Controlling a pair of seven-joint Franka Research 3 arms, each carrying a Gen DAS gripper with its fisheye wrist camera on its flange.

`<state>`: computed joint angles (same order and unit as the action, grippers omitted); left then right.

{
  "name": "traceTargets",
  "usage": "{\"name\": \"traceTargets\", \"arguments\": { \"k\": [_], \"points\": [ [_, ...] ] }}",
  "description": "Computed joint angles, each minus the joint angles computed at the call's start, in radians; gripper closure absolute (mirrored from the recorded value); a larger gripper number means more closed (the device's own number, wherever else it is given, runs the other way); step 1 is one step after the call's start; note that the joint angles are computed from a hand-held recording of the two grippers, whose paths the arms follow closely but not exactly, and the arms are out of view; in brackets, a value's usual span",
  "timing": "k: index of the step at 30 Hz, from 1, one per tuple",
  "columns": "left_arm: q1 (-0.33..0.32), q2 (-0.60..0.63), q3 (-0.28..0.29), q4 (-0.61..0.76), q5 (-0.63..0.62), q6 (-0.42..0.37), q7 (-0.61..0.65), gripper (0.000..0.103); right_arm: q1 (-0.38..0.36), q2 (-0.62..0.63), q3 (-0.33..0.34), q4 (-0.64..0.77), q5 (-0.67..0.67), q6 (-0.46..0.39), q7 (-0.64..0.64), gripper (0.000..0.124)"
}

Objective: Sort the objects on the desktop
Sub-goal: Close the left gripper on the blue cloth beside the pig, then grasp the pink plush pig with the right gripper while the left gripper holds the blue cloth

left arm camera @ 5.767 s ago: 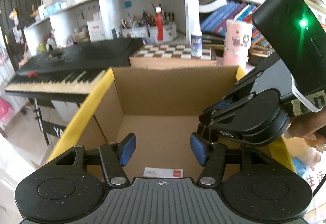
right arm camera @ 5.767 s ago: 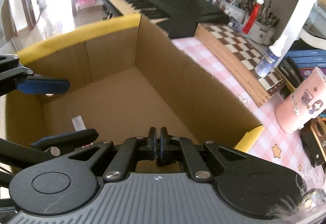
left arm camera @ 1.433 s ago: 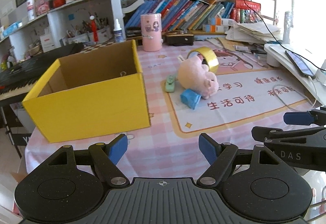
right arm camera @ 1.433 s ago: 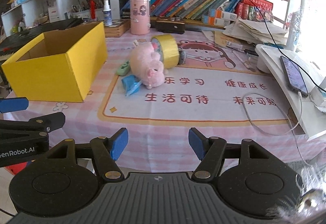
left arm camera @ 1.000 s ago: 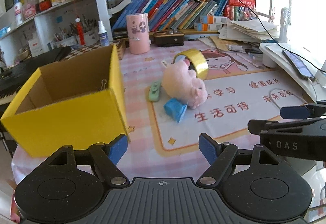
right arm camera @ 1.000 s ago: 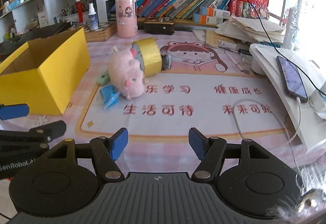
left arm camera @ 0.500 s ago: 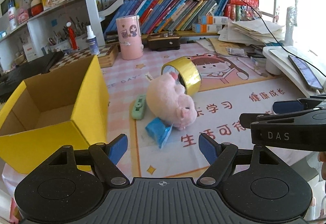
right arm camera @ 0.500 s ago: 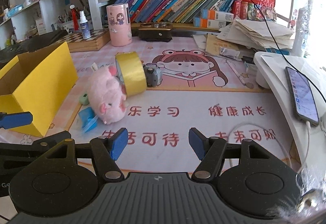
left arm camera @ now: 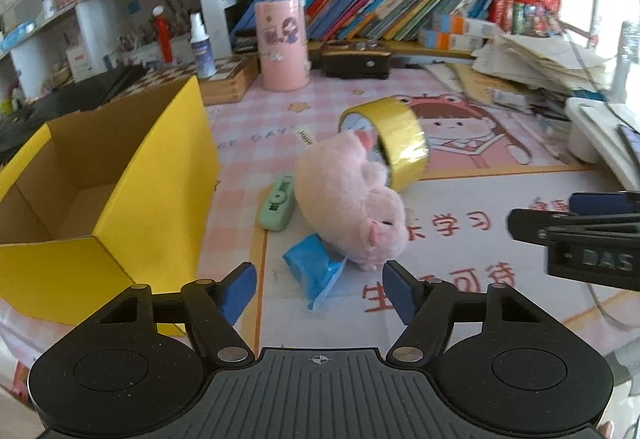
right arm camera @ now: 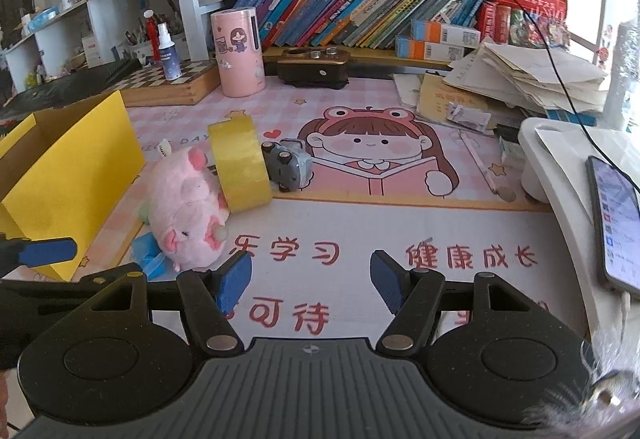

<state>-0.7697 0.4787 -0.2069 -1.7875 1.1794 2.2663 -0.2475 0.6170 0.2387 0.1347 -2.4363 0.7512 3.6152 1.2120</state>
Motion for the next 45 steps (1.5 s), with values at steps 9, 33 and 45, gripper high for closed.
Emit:
{"name": "traceTargets", "arguments": {
  "k": [9, 33, 45],
  "points": [
    [0.011, 0.095, 0.024, 0.103, -0.099, -0.003, 0.083, 0.05, -0.067, 0.021, 0.002, 0.022, -0.163, -0.031, 0.045, 0.061],
    [-0.002, 0.035, 0.035, 0.03, -0.06, -0.002, 0.064, 0.073, -0.484, 0.151, 0.308, 0.171, -0.811, -0.205, 0.406, 0.058],
    [0.006, -0.007, -0.001, -0.017, -0.04, -0.064, 0.056, 0.073, -0.499, 0.308, 0.388, 0.368, -0.769, -0.328, 0.225, 0.055]
  ]
}}
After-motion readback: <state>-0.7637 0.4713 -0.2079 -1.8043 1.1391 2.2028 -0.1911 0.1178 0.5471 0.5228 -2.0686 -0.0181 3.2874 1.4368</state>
